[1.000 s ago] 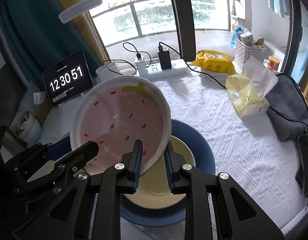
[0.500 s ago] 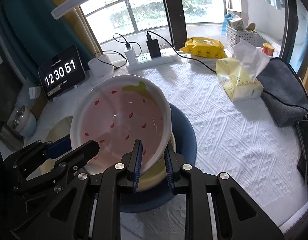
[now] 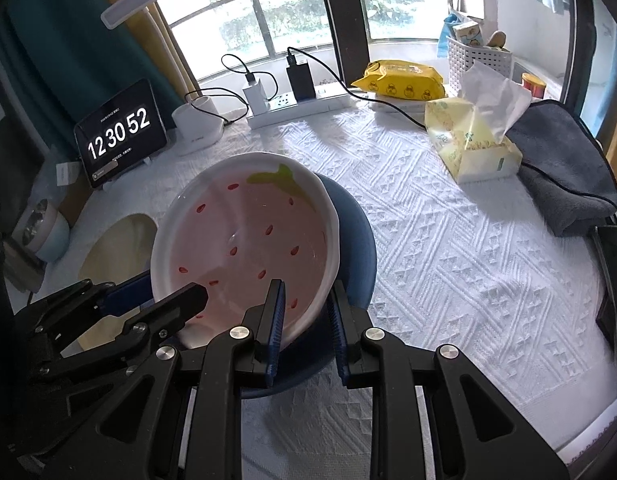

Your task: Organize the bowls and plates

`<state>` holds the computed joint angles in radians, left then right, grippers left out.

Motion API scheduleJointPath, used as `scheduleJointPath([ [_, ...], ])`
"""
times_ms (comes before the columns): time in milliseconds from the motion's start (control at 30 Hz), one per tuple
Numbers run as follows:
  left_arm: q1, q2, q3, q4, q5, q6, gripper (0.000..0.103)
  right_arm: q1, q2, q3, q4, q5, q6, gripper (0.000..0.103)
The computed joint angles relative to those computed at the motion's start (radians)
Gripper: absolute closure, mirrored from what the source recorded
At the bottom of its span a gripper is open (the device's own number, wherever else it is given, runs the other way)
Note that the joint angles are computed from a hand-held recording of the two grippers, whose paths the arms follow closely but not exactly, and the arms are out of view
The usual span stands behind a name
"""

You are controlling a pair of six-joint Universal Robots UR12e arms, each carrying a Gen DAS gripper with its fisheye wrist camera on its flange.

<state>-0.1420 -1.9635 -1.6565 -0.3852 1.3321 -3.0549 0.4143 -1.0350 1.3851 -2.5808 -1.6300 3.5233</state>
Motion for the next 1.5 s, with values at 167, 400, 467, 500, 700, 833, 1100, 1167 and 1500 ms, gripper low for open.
scheduleJointPath([
  [167, 0.000, 0.001, 0.000, 0.000, 0.006, 0.002, 0.068, -0.001, 0.001, -0.004, 0.009, 0.004, 0.002, 0.079],
  [400, 0.006, 0.000, 0.005, -0.018, 0.014, -0.016, 0.066, -0.002, 0.001, -0.002, 0.007, 0.007, 0.010, 0.079],
  [467, 0.005, -0.001, 0.004, -0.013, 0.021, -0.012, 0.066, -0.002, 0.002, -0.003, 0.006, 0.004, 0.010, 0.079],
  [500, 0.003, -0.001, 0.003, -0.010, 0.026, -0.010, 0.066, -0.001, 0.001, -0.003, 0.006, 0.002, 0.010, 0.079],
  [700, 0.003, -0.001, 0.000, -0.003, 0.028, -0.008, 0.066, -0.002, 0.001, -0.001, -0.007, 0.005, 0.009, 0.079],
  [833, 0.003, 0.003, -0.007, 0.014, 0.032, -0.009, 0.066, -0.002, 0.002, 0.000, -0.012, 0.004, 0.007, 0.079],
  [1100, 0.002, 0.007, -0.017, 0.037, 0.033, -0.007, 0.064, 0.000, -0.001, 0.005, -0.014, 0.000, 0.008, 0.079],
  [1167, 0.002, 0.009, -0.023, 0.050, 0.033, -0.008, 0.062, 0.003, -0.002, 0.007, -0.017, -0.014, 0.003, 0.079],
  [1500, 0.004, 0.017, -0.043, 0.098, 0.026, -0.004, 0.058, 0.011, -0.002, 0.014, -0.028, -0.042, -0.011, 0.079],
])
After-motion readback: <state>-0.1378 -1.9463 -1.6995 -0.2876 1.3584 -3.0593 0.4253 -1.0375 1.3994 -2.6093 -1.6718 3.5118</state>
